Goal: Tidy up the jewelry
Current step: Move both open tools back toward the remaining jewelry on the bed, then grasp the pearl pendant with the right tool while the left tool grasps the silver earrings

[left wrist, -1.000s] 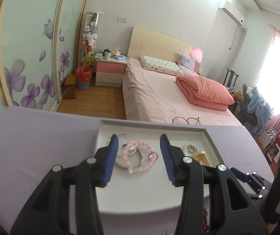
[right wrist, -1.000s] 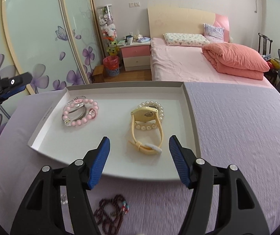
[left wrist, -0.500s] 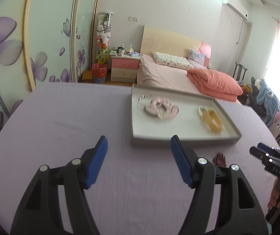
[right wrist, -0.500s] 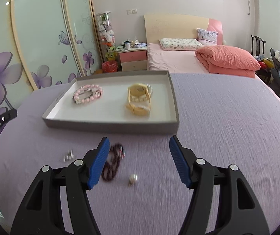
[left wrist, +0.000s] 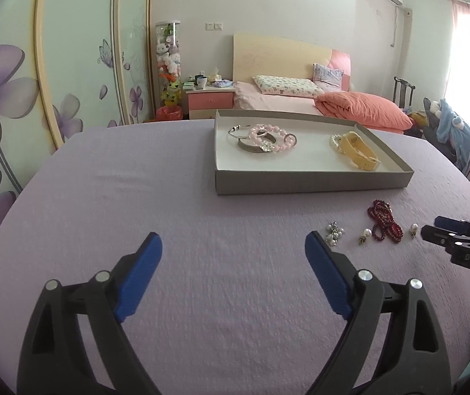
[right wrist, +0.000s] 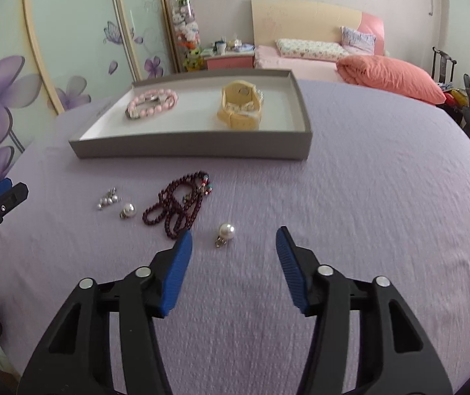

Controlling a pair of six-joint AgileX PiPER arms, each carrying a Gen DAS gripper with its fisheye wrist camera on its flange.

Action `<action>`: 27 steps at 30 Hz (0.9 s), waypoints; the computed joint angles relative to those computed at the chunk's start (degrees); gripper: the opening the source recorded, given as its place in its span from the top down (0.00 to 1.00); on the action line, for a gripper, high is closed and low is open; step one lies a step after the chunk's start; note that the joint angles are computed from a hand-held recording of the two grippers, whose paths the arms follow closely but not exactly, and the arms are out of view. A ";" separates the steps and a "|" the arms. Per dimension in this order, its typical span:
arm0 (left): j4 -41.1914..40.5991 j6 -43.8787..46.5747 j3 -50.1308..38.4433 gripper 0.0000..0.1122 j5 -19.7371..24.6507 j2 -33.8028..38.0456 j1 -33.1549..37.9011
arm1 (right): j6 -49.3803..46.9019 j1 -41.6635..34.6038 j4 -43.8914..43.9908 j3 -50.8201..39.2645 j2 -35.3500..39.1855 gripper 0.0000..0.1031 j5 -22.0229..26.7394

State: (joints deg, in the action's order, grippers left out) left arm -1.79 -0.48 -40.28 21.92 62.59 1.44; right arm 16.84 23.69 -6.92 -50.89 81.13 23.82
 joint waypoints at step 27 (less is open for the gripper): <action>1.18 -1.59 -1.08 0.20 1.15 2.49 -3.82 | 9.26 2.77 -9.66 -2.76 4.01 0.87 2.27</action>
State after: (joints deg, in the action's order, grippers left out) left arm -0.62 -2.08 -41.36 23.07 65.08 -2.38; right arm 26.10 26.47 -16.58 -53.65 85.14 26.08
